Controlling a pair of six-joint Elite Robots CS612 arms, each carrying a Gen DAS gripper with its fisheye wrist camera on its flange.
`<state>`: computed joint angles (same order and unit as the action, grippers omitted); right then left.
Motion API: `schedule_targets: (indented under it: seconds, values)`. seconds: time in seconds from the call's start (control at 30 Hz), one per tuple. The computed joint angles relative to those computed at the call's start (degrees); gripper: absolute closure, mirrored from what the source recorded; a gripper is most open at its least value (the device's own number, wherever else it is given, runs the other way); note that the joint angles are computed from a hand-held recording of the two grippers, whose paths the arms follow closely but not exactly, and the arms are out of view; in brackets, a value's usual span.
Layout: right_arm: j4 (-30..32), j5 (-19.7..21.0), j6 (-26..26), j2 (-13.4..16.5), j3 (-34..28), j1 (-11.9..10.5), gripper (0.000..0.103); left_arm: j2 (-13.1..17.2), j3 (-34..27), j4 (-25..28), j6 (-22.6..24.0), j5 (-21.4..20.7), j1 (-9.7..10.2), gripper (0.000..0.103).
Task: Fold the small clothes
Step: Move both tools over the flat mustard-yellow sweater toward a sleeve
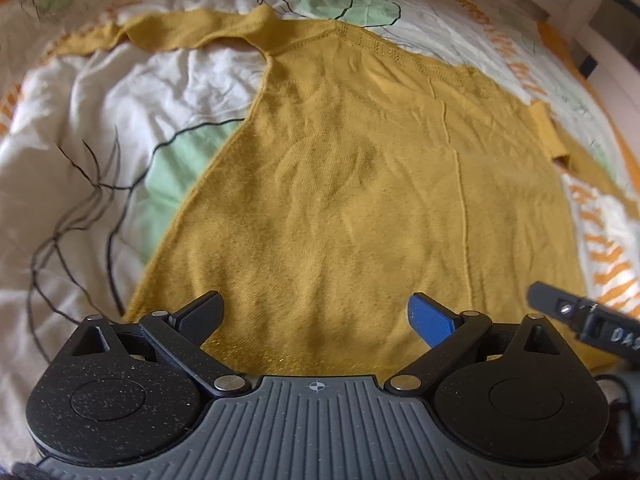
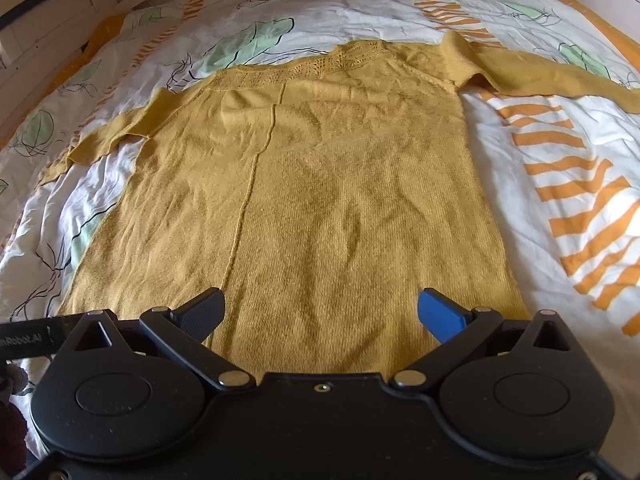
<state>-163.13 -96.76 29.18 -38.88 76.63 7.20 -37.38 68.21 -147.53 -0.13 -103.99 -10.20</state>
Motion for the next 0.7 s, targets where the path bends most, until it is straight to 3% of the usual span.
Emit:
schedule_targets:
  seconds: [0.17,0.3,0.53,0.7]
  values:
    - [-0.25,0.55,-3.18,1.78,-3.11,-0.2,0.001,2.89,-4.68,0.09,-2.97,-7.56,1.75,0.003]
    - [-1.26,1.53,-6.59,3.86,-6.77,-0.47,0.001,5.27,-8.81,-2.37,-4.01,-8.78,2.52,0.003]
    - [-2.96,0.21,-8.96,9.12,-15.87,-0.77,0.001,10.74,-19.33,-7.05,-5.61,-2.09,3.27,0.003]
    - [-1.78,-0.22,-7.74,13.56,-23.91,-1.05,0.001,17.25,-31.59,-7.51,-7.71,2.29,4.34,0.003]
